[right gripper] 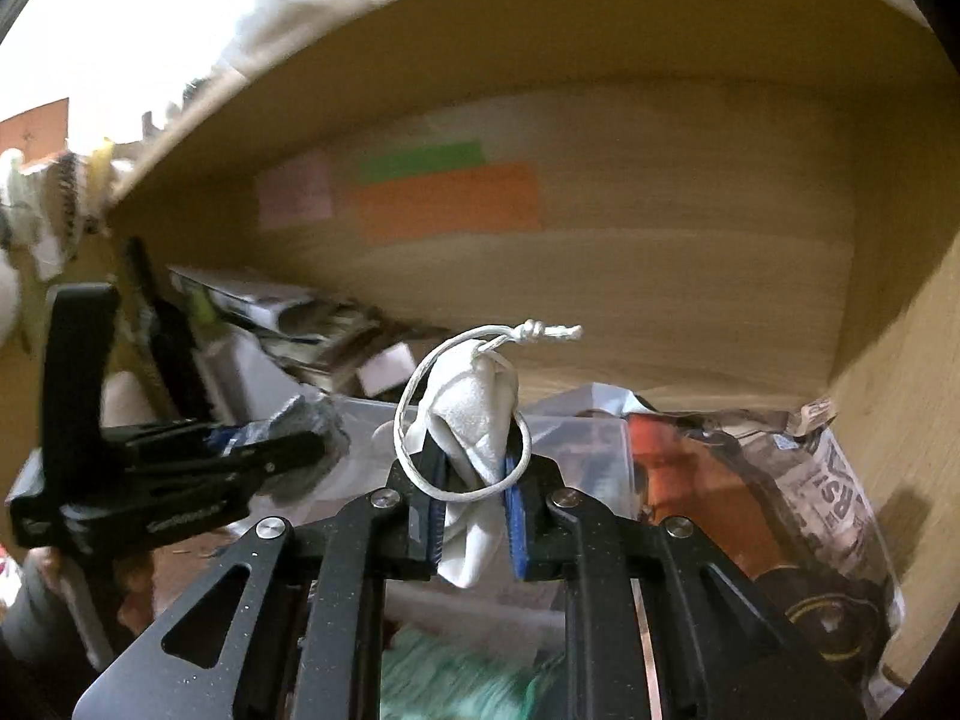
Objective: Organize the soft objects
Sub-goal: 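Carry the pouch and white bag into the clear box and release both, then grasp the black chained cap with the left tool while the right tool grasps the green glove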
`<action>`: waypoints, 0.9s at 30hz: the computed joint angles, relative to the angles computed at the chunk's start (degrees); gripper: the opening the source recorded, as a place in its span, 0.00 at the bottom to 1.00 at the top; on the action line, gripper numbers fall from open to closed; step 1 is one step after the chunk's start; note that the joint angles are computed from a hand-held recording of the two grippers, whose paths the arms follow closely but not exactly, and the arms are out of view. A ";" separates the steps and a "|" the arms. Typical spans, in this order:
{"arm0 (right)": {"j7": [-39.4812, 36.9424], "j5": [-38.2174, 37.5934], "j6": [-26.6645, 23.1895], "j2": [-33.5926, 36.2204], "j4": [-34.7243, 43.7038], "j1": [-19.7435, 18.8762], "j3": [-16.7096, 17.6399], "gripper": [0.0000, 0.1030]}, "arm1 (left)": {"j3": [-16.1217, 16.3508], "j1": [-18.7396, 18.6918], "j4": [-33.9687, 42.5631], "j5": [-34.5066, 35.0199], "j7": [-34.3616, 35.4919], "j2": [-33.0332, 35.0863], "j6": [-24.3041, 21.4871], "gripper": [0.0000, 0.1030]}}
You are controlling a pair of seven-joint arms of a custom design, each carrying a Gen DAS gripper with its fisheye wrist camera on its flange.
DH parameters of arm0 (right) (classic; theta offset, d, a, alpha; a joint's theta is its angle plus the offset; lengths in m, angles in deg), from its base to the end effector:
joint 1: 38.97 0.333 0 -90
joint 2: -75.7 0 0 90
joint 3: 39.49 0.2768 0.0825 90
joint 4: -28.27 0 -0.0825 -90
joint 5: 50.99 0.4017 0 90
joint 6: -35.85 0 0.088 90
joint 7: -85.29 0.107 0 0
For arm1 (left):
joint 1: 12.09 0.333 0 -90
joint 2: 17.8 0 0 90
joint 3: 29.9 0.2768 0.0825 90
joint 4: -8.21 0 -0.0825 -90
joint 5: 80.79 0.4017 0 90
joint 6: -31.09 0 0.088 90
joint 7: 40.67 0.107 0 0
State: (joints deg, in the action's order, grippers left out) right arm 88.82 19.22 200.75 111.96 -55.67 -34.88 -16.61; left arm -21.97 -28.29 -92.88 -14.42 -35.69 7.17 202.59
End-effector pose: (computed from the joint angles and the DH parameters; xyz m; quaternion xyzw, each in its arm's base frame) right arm 0.7019 0.2332 0.3453 -0.7754 0.3592 -0.1630 0.4932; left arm 0.6592 -0.1705 0.3311 -0.6990 0.5661 -0.3215 0.2958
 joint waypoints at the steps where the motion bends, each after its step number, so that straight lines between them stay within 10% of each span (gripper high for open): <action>1: 5.81 -5.04 -0.51 2.14 2.58 2.85 -2.96 0.15 | -1.69 1.56 0.81 -3.09 3.54 1.05 -0.06 0.30; 9: 29.76 -27.11 -3.12 10.22 10.95 11.16 -12.78 0.16 | -11.14 8.95 5.65 -25.35 28.65 7.33 -3.93 0.33; 14: 34.63 -32.88 -0.49 10.76 10.78 11.45 -13.25 0.48 | -2.67 1.59 3.07 -23.64 24.35 5.48 -1.93 0.55; 18: 30.18 -32.39 5.87 7.43 5.20 6.61 -6.66 0.66 | 4.64 -4.29 -1.13 -19.02 17.80 2.11 1.29 0.61; 22: 21.24 -29.59 11.00 3.82 -2.01 -3.80 6.00 0.78 | 16.28 -14.53 -4.94 -0.24 -1.92 -1.93 2.57 0.82; 27: 11.40 -27.15 13.76 2.14 -9.72 -17.36 21.12 0.84 | 19.01 -18.50 -9.56 17.65 -18.17 -7.48 0.40 0.94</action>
State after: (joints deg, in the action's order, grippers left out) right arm 100.22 -7.93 214.52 114.09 -65.39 -52.23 4.51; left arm -2.96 -46.79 -102.44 3.23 -53.85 -0.31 202.99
